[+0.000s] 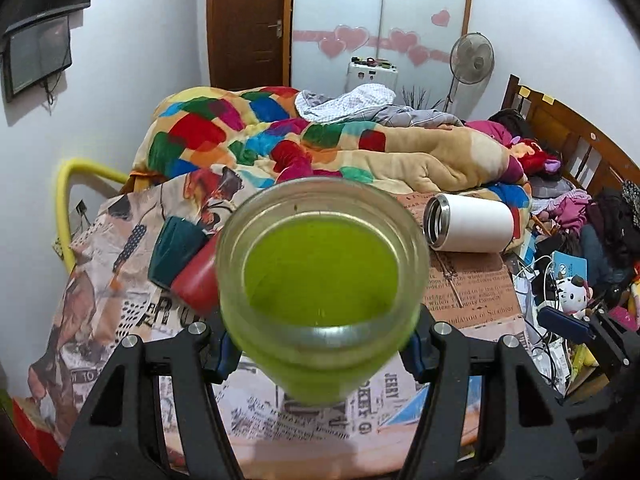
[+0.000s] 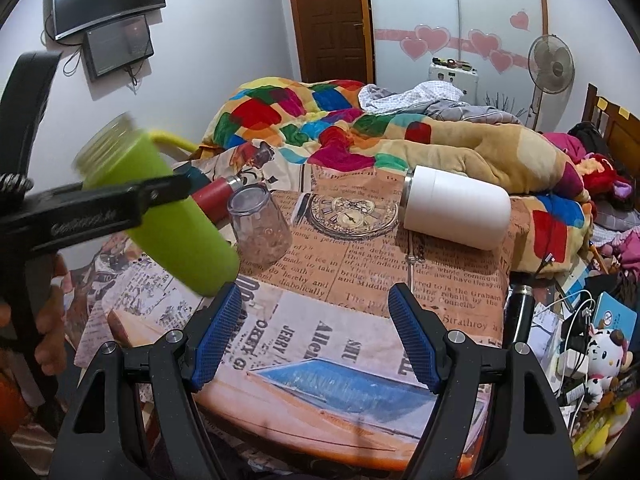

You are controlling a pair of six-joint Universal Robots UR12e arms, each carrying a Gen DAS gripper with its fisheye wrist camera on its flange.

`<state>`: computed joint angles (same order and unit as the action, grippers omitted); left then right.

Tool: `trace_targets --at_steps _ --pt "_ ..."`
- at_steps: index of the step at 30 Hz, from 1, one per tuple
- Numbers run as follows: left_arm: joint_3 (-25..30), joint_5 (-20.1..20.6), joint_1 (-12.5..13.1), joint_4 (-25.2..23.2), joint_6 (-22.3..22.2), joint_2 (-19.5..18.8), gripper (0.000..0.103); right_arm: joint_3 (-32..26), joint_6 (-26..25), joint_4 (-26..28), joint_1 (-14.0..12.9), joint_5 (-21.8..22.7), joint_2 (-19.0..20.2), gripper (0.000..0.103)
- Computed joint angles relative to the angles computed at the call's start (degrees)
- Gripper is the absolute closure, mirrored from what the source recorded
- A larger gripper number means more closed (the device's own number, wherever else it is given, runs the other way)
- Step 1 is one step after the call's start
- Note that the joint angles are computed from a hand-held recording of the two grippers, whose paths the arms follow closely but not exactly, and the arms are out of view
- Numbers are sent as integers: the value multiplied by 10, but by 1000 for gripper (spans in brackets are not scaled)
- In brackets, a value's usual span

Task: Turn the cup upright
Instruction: 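Rotate the left gripper to turn the lime-green bottle upright, then lower the upright bottle onto the table and open the left gripper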

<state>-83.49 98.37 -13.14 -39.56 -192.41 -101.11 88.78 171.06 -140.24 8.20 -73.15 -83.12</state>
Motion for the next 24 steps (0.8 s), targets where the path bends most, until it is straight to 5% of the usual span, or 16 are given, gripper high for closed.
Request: trace_targets --at_steps 24 --pt "-13 -9 -14 -11 26 -13 40 1 10 -11 -2 -24 -2 30"
